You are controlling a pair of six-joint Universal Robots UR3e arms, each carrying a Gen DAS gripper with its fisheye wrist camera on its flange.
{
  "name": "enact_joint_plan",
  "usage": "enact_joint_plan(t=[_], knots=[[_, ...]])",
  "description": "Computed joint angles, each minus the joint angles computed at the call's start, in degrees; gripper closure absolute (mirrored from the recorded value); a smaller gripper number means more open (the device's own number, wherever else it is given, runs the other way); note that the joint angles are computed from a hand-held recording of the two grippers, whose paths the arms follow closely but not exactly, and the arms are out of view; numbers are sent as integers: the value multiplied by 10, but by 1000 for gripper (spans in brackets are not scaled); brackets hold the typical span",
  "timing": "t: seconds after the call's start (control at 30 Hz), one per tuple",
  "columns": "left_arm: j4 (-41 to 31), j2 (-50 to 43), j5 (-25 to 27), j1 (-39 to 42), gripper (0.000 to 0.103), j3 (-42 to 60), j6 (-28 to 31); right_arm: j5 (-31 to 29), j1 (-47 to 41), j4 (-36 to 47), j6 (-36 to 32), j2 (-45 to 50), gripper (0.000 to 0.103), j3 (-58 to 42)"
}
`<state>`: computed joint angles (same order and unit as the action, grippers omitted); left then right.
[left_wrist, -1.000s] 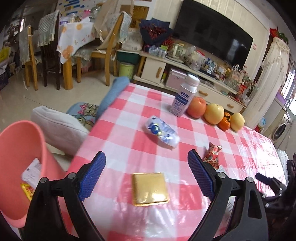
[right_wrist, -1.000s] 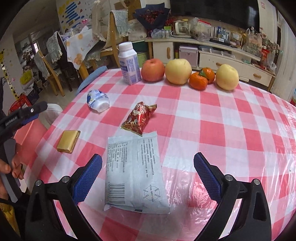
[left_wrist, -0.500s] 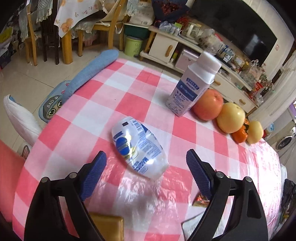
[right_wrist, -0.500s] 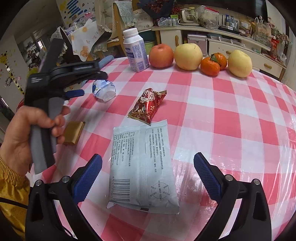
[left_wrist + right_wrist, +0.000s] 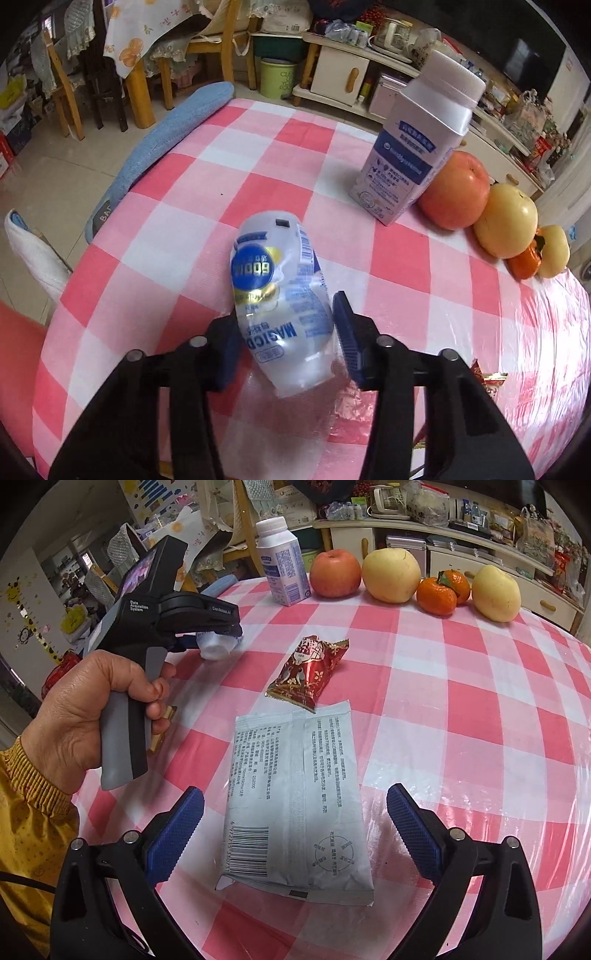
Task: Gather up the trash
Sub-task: 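Grasp the white-and-blue yogurt bottle with the left tool and lift it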
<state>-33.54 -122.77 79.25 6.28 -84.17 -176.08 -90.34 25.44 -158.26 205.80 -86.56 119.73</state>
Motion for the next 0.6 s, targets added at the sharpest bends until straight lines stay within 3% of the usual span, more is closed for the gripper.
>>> enact_joint_plan(t=[0.1,0.6], knots=[[11,11,-16,5,65,-20,17,-3,3,11,-2,13,5,-10],[53,100,-97,65,77,-151,80,-32,22,20,-17,69,5,-42]])
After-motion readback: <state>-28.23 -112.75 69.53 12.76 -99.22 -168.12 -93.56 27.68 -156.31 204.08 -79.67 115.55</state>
